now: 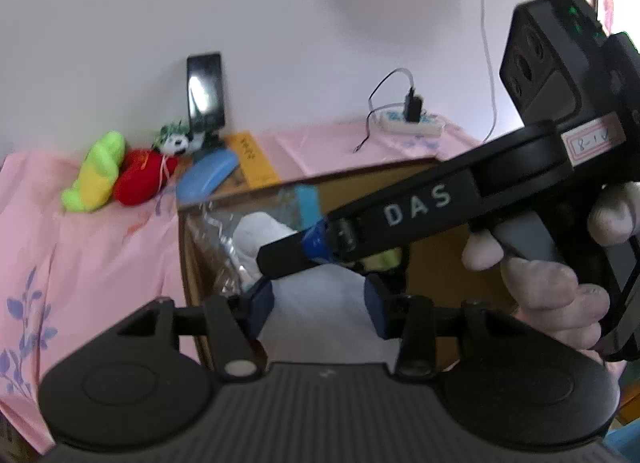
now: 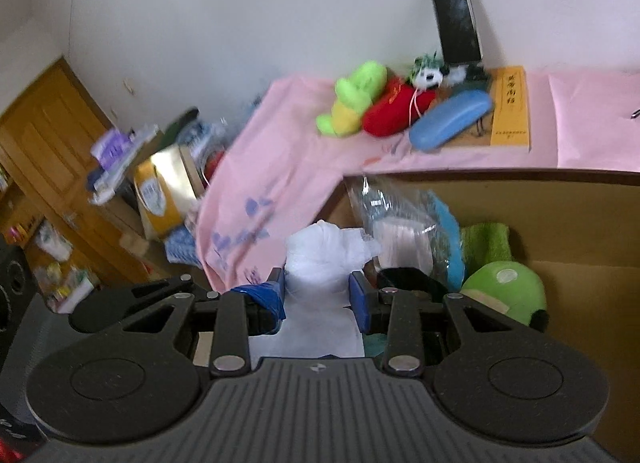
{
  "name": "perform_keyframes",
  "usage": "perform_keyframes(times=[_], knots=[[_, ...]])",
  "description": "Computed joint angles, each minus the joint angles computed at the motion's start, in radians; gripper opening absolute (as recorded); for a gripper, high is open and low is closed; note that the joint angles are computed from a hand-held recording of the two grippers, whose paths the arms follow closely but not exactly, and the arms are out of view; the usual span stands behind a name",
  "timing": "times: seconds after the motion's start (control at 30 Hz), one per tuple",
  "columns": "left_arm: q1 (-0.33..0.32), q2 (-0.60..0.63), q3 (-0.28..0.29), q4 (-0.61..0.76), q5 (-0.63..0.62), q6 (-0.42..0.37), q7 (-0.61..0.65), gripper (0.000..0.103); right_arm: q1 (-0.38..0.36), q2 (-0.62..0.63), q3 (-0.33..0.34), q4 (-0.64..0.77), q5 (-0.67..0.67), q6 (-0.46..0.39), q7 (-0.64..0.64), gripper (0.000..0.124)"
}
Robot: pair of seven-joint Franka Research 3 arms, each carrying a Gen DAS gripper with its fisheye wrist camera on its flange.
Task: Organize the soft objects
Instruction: 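Carry the white cloth over the box and lower it inside, then open the right tool to release the white cloth in the box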
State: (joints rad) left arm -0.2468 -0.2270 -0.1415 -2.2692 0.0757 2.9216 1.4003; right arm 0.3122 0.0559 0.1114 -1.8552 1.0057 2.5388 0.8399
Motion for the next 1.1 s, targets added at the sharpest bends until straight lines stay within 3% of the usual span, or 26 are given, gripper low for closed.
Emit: perform_keyframes(times=[0.07,0.27,0.53,0.83,1.0,1.1], knots=[[0.009,0.015,-0.001,-0.001,0.005,-0.003,-0.009,0.055,0.006,0.018,0.003,0.008,-0.037,0.015,-0.003,0.018],[0.035,0.037,-0.021,0.002,0.060,-0.016,-0.035,0.065,0.010,0.073,0.013,0.037,-0.142,0.026,0.039,0.019],[0.048,0.042,-0.031,0.006,0.095,-0.038,-0.073,0.069,-0.007,0.063,0.020,0.028,-0.096,0.049,0.099,0.019],[0.012,-0.037,0.007,-0.033,0.027,-0.006,-0.028,0.072,-0.012,-0.005,0.006,-0.033,0.020,0.099,0.097,0.019],[-0.031,-0.092,0.037,-0.069,-0.033,-0.013,0.019,0.072,-0.005,-0.046,-0.009,-0.073,0.029,0.107,0.110,0.019],[-0.094,-0.111,0.083,-0.085,-0.115,-0.024,0.076,0.072,-0.001,-0.067,-0.017,-0.094,0.040,0.102,0.105,0.019]])
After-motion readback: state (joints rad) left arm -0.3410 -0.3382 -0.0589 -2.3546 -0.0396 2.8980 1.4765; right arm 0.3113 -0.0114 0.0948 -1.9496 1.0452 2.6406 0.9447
